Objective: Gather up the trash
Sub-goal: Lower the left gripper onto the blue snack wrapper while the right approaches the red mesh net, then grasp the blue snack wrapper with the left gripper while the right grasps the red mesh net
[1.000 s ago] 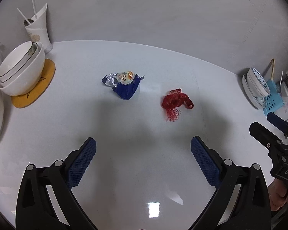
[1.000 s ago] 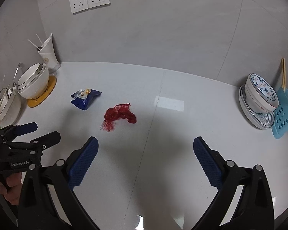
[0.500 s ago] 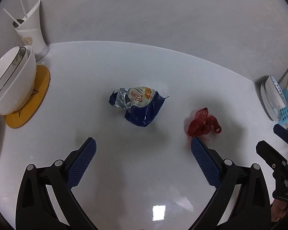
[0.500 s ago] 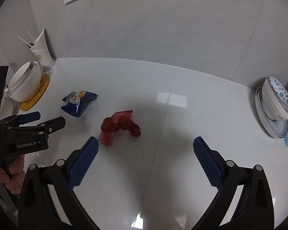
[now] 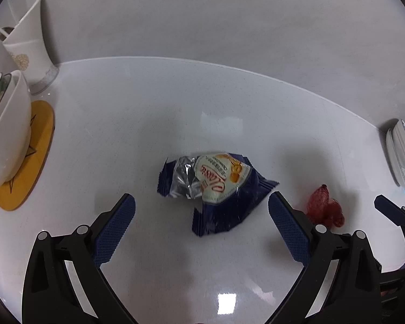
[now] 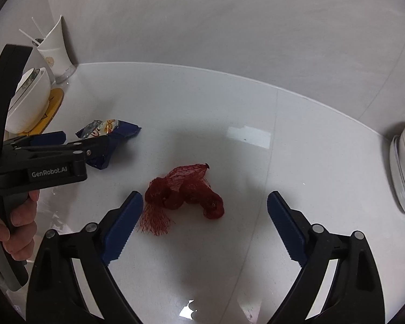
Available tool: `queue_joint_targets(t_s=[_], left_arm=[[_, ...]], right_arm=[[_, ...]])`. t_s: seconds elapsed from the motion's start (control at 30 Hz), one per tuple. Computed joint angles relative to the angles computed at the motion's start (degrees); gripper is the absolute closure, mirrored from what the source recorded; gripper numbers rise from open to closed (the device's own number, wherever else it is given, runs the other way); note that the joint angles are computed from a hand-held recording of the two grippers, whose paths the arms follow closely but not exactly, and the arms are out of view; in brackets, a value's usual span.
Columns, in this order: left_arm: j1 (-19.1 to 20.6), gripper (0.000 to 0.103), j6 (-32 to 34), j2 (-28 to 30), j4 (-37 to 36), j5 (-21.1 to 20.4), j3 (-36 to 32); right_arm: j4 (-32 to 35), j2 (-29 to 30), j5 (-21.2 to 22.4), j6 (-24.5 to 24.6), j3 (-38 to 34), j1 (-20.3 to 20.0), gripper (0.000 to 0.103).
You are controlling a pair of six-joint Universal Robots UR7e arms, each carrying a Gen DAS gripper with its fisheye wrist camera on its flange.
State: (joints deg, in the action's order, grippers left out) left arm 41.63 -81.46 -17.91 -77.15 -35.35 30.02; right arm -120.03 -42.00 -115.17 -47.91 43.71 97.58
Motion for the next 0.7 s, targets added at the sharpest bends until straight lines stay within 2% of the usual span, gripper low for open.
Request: queue_joint_targets(t_s=[0.13,0.23,0.43,0.5,0.57,0.6,0.7], left_arm=[[0.8,0.008,1.8,-0.5,-2.8,0.2,1.6],[1.3,0.014,3.0,-0.6,-4.5,-0.1,2.4],[1.6,0.037,4.6,-0.6,-6.8,0.1,2.9],[1.5,0.057,5.0,-0.7,-7.2,0.3,3.3],[1.5,0.069,6.1,-0.8,-8.2,0.2,3.6],[1.5,0.080,6.8,-1.1,-9.7,0.0,4.5],[1.3,0.093,7.4,-1.3,-9.8,0.7,5.1]], right_arm=[[0.1,1.4,-0.8,-1.1,-0.7,0.0,0.022],[1.2,2.3,-1.1,-0.6,-1.6,0.0,0.031],[3.8,3.6,-0.9,0.5,-3.3,0.1,0.051],[4.9,3.7,-0.7,1.0,-3.8,0.0,0.058],[5.6,3.7,-0.7,1.4,-3.8,0.0,0.066],[5.8,3.5,-0.5,1.6,-3.6,0.0,0.068],[6.4,3.2,0.3,2.8,-3.4,-0.4,0.075]])
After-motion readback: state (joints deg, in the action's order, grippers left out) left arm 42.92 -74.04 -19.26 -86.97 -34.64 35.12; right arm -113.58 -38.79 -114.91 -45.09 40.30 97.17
